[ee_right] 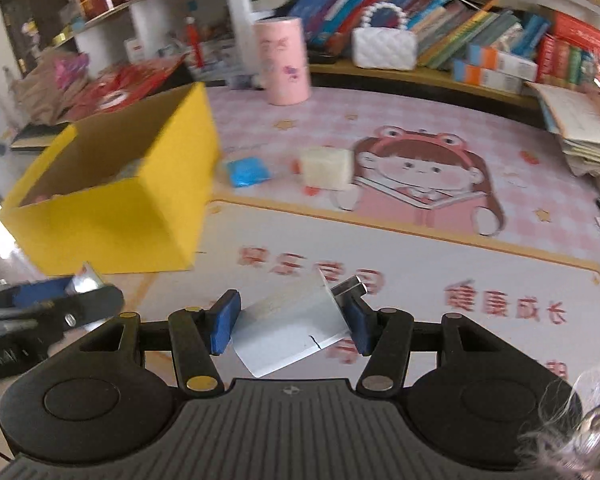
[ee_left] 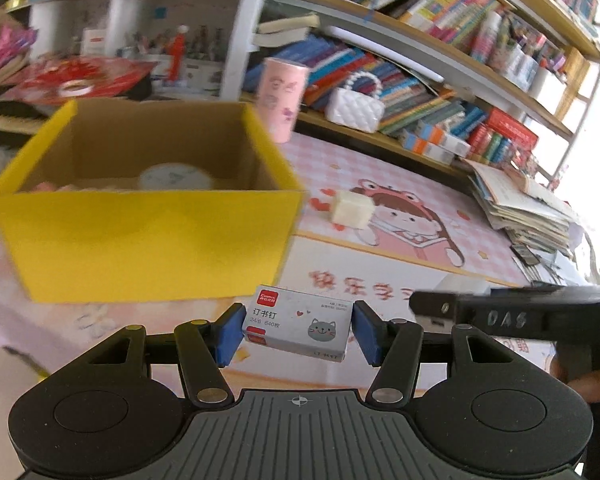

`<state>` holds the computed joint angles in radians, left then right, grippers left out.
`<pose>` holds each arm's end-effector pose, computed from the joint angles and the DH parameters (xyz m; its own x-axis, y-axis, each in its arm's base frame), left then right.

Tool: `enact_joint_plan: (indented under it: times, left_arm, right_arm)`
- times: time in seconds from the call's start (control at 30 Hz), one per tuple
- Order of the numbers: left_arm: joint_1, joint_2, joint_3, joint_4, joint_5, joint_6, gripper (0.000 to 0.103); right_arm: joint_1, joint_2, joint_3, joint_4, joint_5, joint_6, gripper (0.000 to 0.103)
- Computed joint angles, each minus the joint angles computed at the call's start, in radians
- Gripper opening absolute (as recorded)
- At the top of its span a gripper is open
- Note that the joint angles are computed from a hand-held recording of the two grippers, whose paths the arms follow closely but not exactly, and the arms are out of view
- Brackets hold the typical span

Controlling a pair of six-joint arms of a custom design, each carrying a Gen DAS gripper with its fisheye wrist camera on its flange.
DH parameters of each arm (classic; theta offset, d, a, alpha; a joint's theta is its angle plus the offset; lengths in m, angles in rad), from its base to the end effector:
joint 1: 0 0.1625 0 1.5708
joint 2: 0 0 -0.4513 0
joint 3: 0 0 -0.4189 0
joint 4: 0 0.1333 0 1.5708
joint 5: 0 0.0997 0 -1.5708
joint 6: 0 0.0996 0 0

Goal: Organize objects
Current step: 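Carry the stapler-refill box and charger over the yellow box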

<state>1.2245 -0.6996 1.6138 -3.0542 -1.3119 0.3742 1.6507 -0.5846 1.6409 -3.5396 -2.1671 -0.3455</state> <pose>-0.1007 -0.7470 0.0939 -0.7855 0.4742 -0.3977 0.6156 0.6650 -0.4228 0.1337 -0.7002 0.0753 -0.7929 0.1480 0.5912 -0.3373 0.7014 -0.6279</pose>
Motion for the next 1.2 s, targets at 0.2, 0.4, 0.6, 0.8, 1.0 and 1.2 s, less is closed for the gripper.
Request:
enact_joint_plan:
  times: [0.2,0.4,0.6,0.8,1.0,1.2]
  left_arm:
    - [0.033,-0.056,0.038,-0.011,0.03,-0.048,0.057]
    - [0.057,-0.101,0.063,-0.013,0.04,-0.044,0.057]
    - [0.076,-0.134,0.074,-0.022,0.027,-0.005,0.057]
    - [0.095,-0.159,0.076,-0.027,0.006,0.032,0.057]
    - [0.105,-0.17,0.073,-0.044,-0.015,0.059,0.057]
    - [0.105,-0.156,0.033,-0.065,-0.036,0.088,0.057]
  right_arm:
    - [0.055,0.055,-0.016,-0.014,0.004,-0.006,0.053]
    - [0.086,0.096,-0.03,0.039,-0.007,0.041,0.053]
    - [0.114,0.135,-0.055,0.017,-0.013,0.048,0.053]
    - [0.139,0.17,-0.086,0.005,-0.028,0.065,0.053]
    - [0.156,0.195,-0.117,0.013,-0.037,0.061,0.053]
    - [0.171,0.212,-0.165,0.03,-0.044,0.028,0.053]
